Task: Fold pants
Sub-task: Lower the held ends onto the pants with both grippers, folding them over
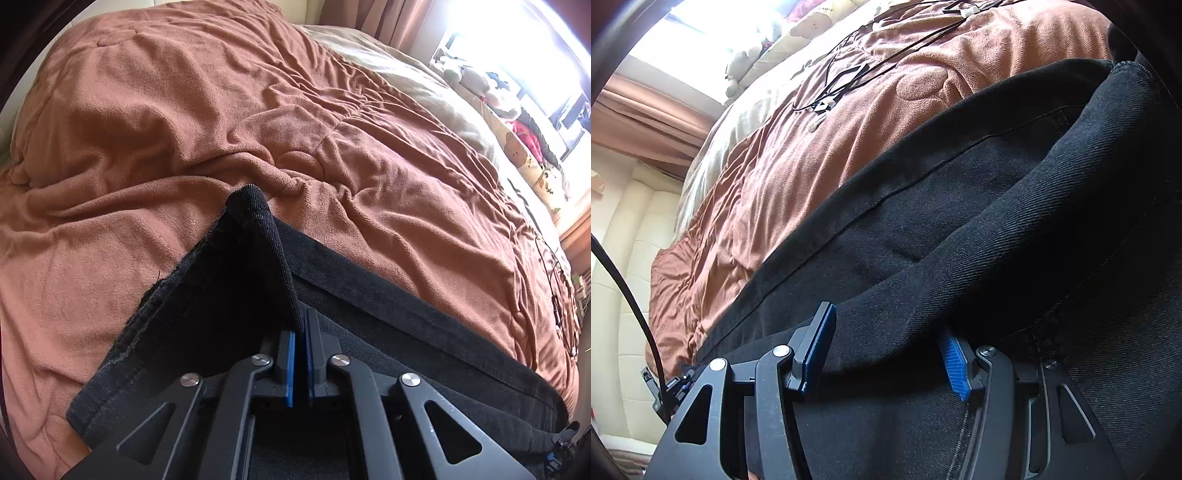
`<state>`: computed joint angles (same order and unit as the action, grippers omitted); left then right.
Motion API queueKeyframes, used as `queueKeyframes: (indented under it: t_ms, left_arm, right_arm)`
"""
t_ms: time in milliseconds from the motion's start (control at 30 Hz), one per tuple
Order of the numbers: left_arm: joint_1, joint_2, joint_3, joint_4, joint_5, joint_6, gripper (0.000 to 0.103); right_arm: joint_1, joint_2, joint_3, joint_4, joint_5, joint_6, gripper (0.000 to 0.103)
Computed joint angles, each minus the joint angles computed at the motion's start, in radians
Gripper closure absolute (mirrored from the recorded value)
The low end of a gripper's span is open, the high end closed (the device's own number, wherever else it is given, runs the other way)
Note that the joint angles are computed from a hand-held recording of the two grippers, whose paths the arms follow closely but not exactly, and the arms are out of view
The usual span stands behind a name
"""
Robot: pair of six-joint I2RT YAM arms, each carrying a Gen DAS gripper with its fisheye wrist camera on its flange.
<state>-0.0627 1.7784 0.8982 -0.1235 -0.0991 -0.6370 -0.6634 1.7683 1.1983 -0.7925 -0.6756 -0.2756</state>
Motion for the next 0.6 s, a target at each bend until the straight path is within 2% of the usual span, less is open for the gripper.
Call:
queueKeyframes:
  t_ms: [33, 67, 167, 300, 600]
  left_arm:
    - [0.0, 0.001, 0.003, 0.001, -0.004, 0.002, 0.1]
    - [-0.001, 0.001, 0.007, 0.0, -0.009, 0.006, 0.101]
    - [-0.006, 0.007, 0.03, -0.009, -0.029, 0.031, 0.101]
    - [0.001, 0.029, 0.075, -0.03, -0.035, 0.04, 0.101]
    - [0.025, 0.132, 0.201, -0.083, -0.039, 0.051, 0.101]
  right_arm:
    - [0.004, -0.002, -0.001, 0.01, 0.005, 0.005, 0.064]
    - [0.01, 0.0, 0.003, 0.017, 0.011, 0.011, 0.082]
    - [0.038, -0.028, -0.015, 0.097, 0.007, 0.064, 0.095]
    - [0.04, -0.034, -0.011, 0.139, -0.038, 0.095, 0.099]
    - [0.145, -0.036, -0.044, 0.295, 0.016, 0.21, 0.102]
